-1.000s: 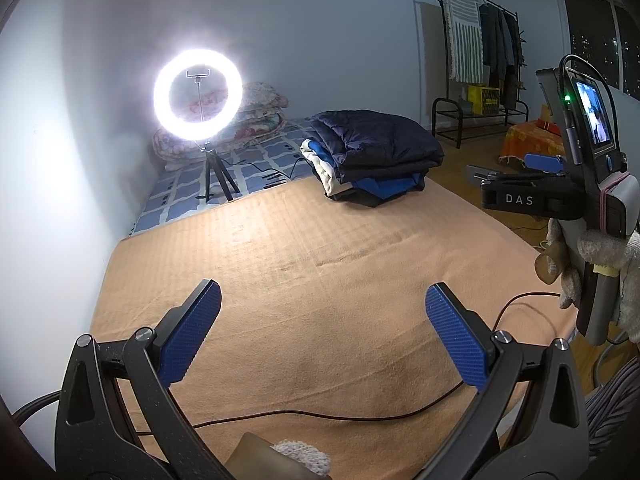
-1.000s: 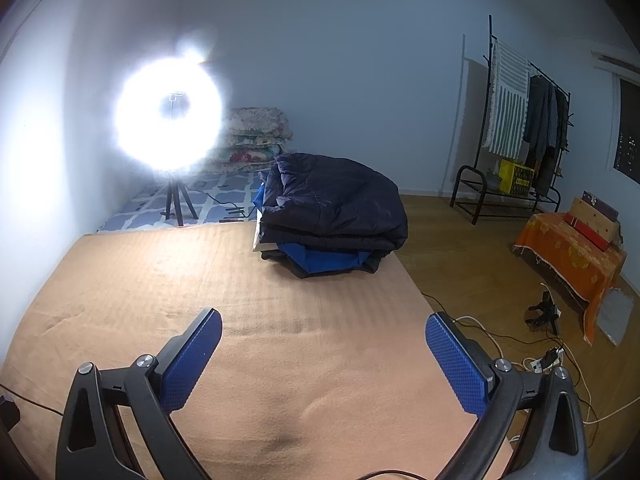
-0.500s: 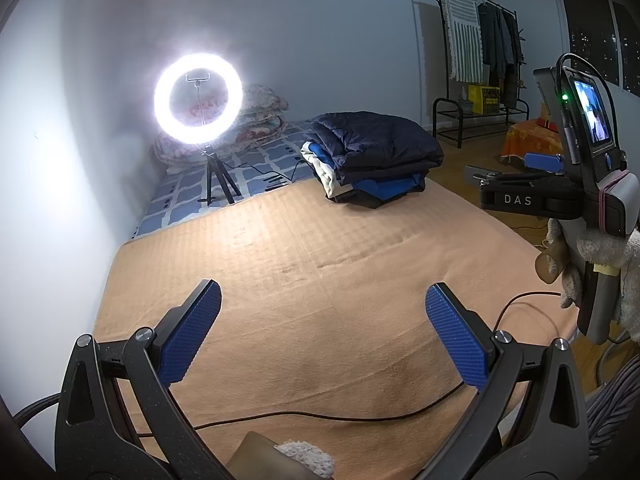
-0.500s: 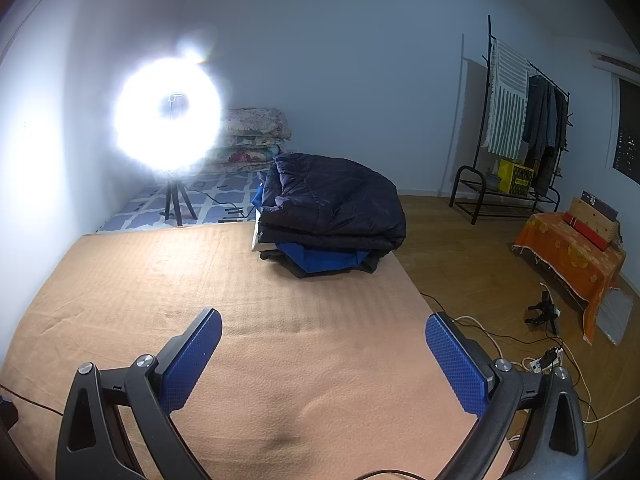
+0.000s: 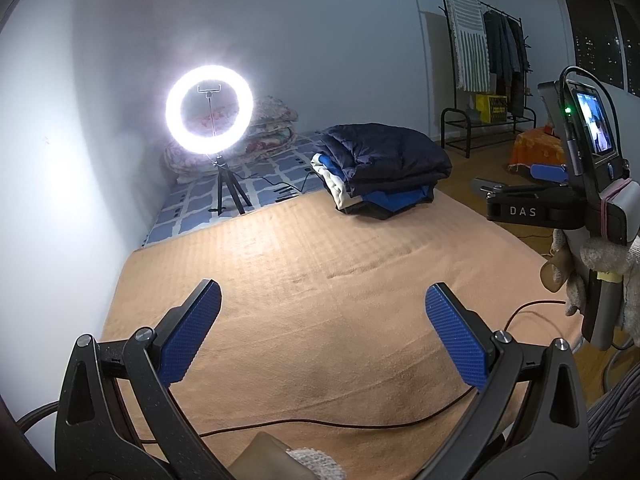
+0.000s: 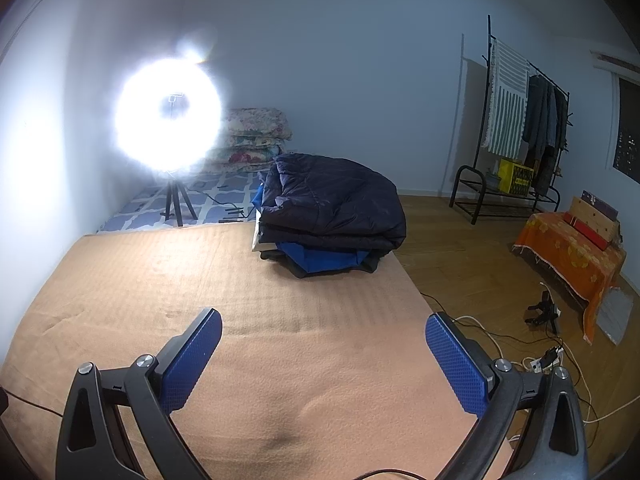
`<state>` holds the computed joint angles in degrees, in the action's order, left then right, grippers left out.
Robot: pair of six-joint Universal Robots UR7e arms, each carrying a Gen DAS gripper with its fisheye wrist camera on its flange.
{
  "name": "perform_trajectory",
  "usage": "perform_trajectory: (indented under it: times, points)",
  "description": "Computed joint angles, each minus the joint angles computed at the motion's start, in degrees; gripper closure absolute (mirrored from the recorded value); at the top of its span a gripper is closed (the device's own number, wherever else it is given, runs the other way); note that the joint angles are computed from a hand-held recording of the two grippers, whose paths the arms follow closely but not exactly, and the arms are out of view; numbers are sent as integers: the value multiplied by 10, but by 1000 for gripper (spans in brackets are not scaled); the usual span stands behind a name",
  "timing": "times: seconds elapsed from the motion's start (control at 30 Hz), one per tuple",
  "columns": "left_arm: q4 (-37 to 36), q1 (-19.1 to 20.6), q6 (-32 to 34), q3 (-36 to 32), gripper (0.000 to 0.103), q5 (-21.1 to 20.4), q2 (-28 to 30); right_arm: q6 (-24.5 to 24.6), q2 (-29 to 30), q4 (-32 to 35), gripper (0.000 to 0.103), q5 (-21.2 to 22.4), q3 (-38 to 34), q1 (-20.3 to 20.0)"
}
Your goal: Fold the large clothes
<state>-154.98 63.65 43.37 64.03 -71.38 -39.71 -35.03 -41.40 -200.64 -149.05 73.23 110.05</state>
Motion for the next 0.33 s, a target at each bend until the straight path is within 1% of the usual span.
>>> perform_trajectory:
  times: [0.33]
  points:
    - [-11, 0, 3, 4, 0, 3, -2, 0, -1, -1, 0, 1, 2, 0]
